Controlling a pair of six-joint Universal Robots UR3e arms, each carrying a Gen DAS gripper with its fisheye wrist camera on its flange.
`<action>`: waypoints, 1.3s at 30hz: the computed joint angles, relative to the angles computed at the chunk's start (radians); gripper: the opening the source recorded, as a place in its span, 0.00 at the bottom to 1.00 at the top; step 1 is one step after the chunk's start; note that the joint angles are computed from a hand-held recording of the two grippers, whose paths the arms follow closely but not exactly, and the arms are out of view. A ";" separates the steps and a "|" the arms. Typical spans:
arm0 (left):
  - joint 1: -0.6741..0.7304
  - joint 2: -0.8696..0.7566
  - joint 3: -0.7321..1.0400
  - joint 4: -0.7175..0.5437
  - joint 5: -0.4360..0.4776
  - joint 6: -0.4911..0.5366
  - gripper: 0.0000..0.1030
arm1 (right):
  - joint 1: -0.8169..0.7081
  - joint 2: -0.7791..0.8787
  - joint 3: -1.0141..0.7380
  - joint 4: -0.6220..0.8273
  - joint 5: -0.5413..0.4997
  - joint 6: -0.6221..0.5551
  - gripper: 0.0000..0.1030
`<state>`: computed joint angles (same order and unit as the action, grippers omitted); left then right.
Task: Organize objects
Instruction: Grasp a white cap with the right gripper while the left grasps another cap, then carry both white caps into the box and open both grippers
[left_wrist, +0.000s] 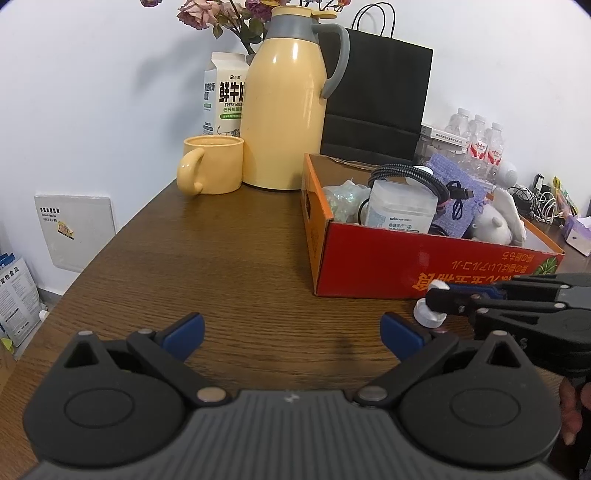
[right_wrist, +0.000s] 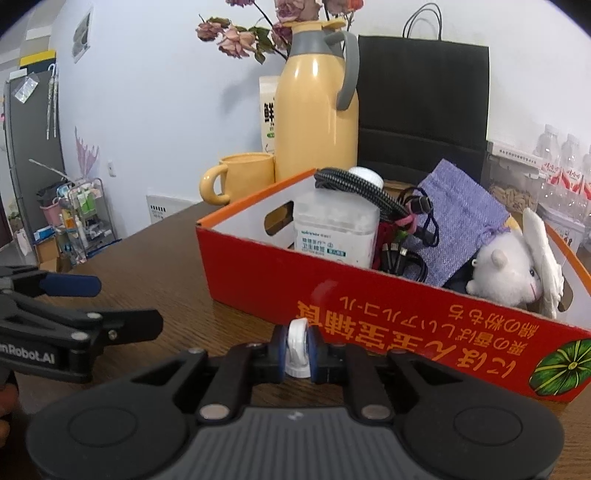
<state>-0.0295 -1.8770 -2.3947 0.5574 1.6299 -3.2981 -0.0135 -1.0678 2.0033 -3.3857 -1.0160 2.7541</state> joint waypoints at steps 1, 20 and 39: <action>-0.003 0.000 0.003 -0.005 0.005 -0.001 1.00 | -0.004 -0.002 0.006 -0.013 0.007 0.004 0.11; -0.269 -0.172 0.470 -0.359 0.169 -0.019 1.00 | -0.303 -0.114 0.223 -0.112 0.224 -0.061 0.11; -0.326 -0.316 0.670 -0.490 0.175 -0.090 0.29 | -0.389 -0.133 0.276 -0.126 0.315 -0.114 0.11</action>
<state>-0.3556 -2.1928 -1.7249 0.0673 1.8045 -3.3883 -0.4020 -1.2006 2.2796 -3.5120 -0.7006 2.6399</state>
